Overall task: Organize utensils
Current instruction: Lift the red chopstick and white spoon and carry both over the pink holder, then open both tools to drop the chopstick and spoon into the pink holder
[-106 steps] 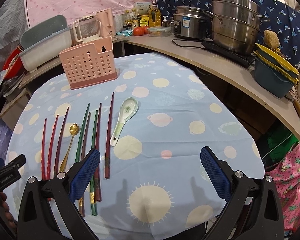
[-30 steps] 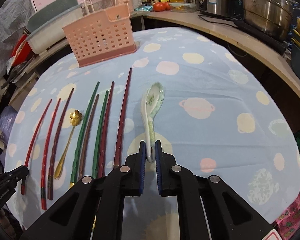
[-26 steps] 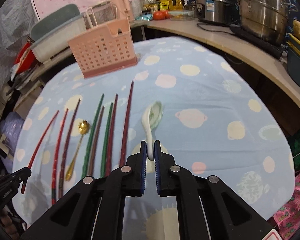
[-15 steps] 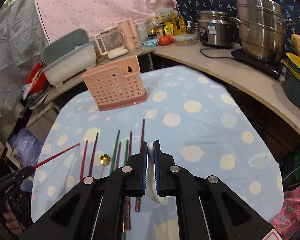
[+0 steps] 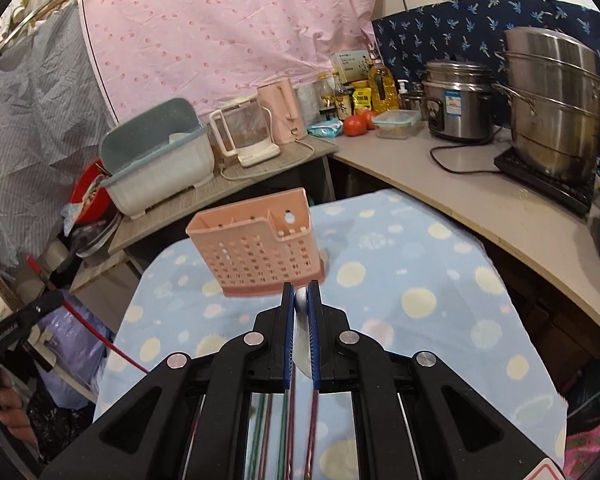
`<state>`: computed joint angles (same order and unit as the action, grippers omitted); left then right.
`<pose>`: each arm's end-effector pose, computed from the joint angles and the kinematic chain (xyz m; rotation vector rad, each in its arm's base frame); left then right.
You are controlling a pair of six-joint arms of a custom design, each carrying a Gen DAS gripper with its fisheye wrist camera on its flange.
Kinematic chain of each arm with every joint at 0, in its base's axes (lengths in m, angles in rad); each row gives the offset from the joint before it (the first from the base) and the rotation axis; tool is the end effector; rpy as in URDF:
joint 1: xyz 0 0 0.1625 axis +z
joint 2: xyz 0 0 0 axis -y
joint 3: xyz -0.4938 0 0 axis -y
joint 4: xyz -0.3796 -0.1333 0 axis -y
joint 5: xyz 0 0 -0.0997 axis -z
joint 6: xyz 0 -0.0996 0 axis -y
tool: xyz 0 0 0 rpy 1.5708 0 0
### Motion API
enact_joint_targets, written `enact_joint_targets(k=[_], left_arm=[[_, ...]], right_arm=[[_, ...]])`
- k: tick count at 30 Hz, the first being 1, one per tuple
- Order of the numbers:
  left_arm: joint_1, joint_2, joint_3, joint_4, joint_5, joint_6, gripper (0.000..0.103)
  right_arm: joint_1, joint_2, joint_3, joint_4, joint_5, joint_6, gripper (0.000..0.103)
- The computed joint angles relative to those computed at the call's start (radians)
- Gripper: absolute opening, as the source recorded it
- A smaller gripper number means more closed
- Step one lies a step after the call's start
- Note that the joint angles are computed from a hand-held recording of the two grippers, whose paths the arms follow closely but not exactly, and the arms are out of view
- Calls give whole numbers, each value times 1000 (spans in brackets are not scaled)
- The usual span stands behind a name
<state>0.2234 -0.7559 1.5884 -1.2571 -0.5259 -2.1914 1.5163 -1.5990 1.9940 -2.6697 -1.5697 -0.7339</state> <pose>-0.5465 -0.3492 0.1090 -0.1314 1.9811 -1.2876 0.1072 -0.4835 0.4986 0.9083 -2.5686 0.9244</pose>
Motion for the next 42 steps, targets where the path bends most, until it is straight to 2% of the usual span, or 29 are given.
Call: enact_joint_targets(k=[5, 11, 15, 17, 22, 25, 27, 29, 31, 32, 34, 35, 37, 42], left_arm=[[49, -7, -89, 123, 102, 0, 7], [104, 15, -256, 369, 263, -101, 7], [145, 23, -306, 383, 341, -74, 7], [171, 18, -290, 275, 359, 24, 7], [224, 0, -189, -107, 342, 325, 7], [242, -1, -142, -260, 327, 432, 7], [251, -3, -125, -312, 317, 466, 7], [258, -2, -120, -313, 310, 465, 7], [262, -2, -112, -323, 304, 464, 8], [262, -1, -120, -281, 304, 427, 8], [260, 5, -136, -216, 295, 378, 18], [258, 6, -140, -196, 289, 360, 19], [252, 8, -148, -157, 282, 325, 29], [221, 15, -160, -58, 269, 241, 31]], right_arm=[[58, 91, -89, 17, 5, 53, 7], [120, 217, -218, 27, 32, 121, 7], [152, 300, -289, 5, 44, 157, 7], [163, 337, -311, -18, 37, 160, 7], [162, 413, -347, -24, 0, 170, 7], [154, 437, -346, -24, -23, 170, 7], [148, 447, -342, -30, -35, 168, 7], [145, 455, -336, -43, -52, 164, 7], [143, 454, -323, -82, -63, 166, 16], [142, 450, -317, -92, -65, 163, 20], [137, 438, -306, -99, -56, 168, 27], [135, 433, -302, -99, -52, 169, 27], [131, 413, -285, -94, -46, 166, 29], [119, 352, -238, -91, -25, 160, 35]])
